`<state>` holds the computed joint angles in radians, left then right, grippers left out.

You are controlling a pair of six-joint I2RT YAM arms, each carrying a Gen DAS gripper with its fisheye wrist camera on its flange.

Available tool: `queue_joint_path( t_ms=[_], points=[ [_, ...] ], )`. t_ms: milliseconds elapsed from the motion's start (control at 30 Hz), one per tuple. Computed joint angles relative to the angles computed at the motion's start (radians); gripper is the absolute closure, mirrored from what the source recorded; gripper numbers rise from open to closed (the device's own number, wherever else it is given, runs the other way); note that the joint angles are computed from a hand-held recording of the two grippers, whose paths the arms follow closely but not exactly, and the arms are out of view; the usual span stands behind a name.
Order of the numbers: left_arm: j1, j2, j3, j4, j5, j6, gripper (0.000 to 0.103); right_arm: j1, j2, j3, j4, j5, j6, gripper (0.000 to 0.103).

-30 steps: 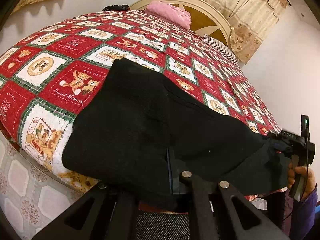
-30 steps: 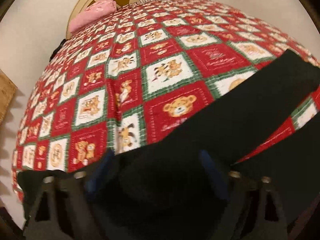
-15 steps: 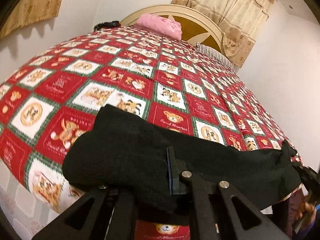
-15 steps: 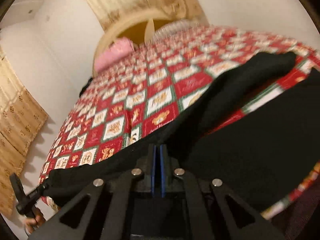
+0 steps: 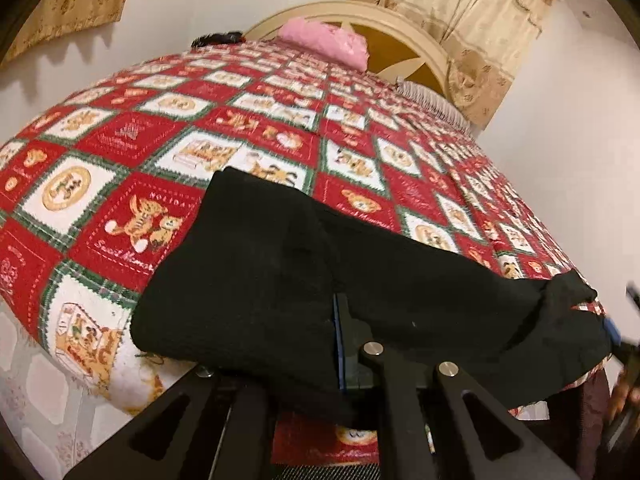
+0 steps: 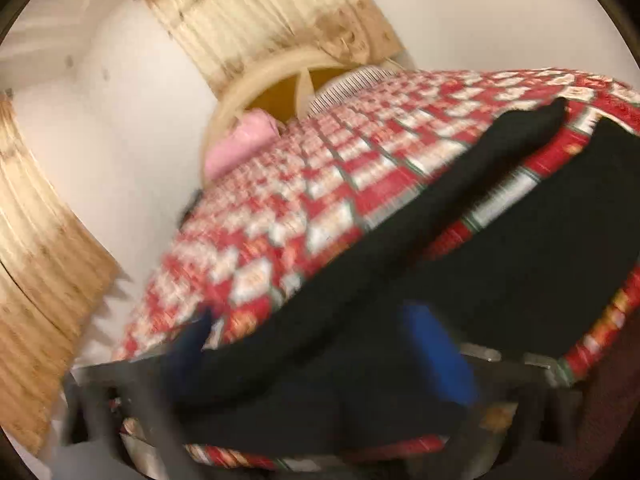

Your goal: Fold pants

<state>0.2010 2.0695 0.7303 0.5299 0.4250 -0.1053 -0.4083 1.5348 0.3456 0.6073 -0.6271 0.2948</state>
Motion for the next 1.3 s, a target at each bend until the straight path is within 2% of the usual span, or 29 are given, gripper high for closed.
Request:
queue_joint_path(
  t_ms=[33, 67, 133, 267, 333, 400, 467, 533, 567, 667, 700, 733, 767, 800, 833, 867, 900, 967, 1067, 1133, 1200, 1300],
  points=[
    [0.000, -0.005, -0.018, 0.022, 0.000, 0.002, 0.097, 0.010, 0.020, 0.040, -0.017, -0.024, 0.017, 0.001],
    [0.001, -0.005, -0.035, 0.043, 0.000, 0.002, 0.097, 0.037, 0.042, 0.115, -0.107, -0.016, 0.005, 0.002],
    [0.004, 0.007, -0.057, 0.075, 0.003, -0.005, 0.097, 0.103, 0.088, 0.252, -0.269, 0.082, -0.034, 0.014],
    [0.024, 0.055, -0.087, 0.151, 0.024, -0.040, 0.097, 0.185, 0.191, 0.408, -0.454, 0.209, -0.073, 0.014],
    [0.033, 0.068, -0.113, 0.212, 0.037, -0.047, 0.097, 0.204, 0.244, 0.429, -0.466, 0.206, -0.026, 0.014],
    [0.024, 0.070, -0.127, 0.242, 0.021, -0.036, 0.097, 0.247, 0.268, 0.425, -0.446, 0.277, 0.016, 0.014],
    [0.012, 0.073, -0.138, 0.268, -0.002, -0.029, 0.097, 0.321, 0.318, 0.474, -0.477, 0.432, 0.086, 0.013],
    [0.012, 0.083, -0.144, 0.292, 0.000, -0.039, 0.097, 0.367, 0.367, 0.521, -0.504, 0.526, 0.142, 0.010],
    [0.016, 0.086, -0.144, 0.297, 0.007, -0.043, 0.097, 0.401, 0.399, 0.555, -0.516, 0.602, 0.147, 0.006],
    [0.029, 0.093, -0.139, 0.295, 0.032, -0.044, 0.097, 0.493, 0.490, 0.654, -0.605, 0.790, 0.041, 0.000],
    [0.032, 0.092, -0.137, 0.290, 0.038, -0.042, 0.097, 0.511, 0.500, 0.656, -0.610, 0.827, 0.003, 0.003],
    [0.034, 0.092, -0.135, 0.286, 0.042, -0.041, 0.097, 0.512, 0.478, 0.613, -0.567, 0.830, -0.025, 0.019],
    [0.036, 0.091, -0.132, 0.280, 0.046, -0.040, 0.097, 0.492, 0.429, 0.538, -0.504, 0.806, -0.050, 0.032],
    [0.036, 0.090, -0.129, 0.275, 0.047, -0.041, 0.097, 0.462, 0.388, 0.489, -0.474, 0.770, -0.067, 0.062],
    [0.036, 0.091, -0.129, 0.275, 0.047, -0.040, 0.097, 0.392, 0.333, 0.431, -0.453, 0.661, -0.092, 0.093],
    [0.035, 0.090, -0.123, 0.266, 0.047, -0.040, 0.097, 0.333, 0.317, 0.416, -0.461, 0.550, -0.095, 0.100],
    [0.033, 0.088, -0.117, 0.256, 0.045, -0.041, 0.097, 0.280, 0.306, 0.409, -0.488, 0.466, -0.092, 0.099],
    [0.027, 0.081, -0.110, 0.239, 0.041, -0.046, 0.097, 0.165, 0.264, 0.329, -0.454, 0.309, -0.116, 0.098],
    [0.019, 0.074, -0.104, 0.220, 0.028, -0.042, 0.097, 0.105, 0.196, 0.188, -0.369, 0.291, -0.155, 0.098],
    [0.008, 0.072, -0.090, 0.197, 0.009, -0.039, 0.097, 0.064, 0.219, 0.107, -0.248, 0.236, -0.150, 0.099],
    [-0.006, 0.057, -0.060, 0.144, -0.014, -0.029, 0.097, 0.054, 0.229, 0.074, -0.161, 0.203, -0.122, 0.098],
    [-0.028, 0.020, -0.012, 0.070, -0.040, -0.005, 0.097, 0.029, 0.216, 0.065, -0.115, 0.114, -0.086, 0.098]
  ],
)
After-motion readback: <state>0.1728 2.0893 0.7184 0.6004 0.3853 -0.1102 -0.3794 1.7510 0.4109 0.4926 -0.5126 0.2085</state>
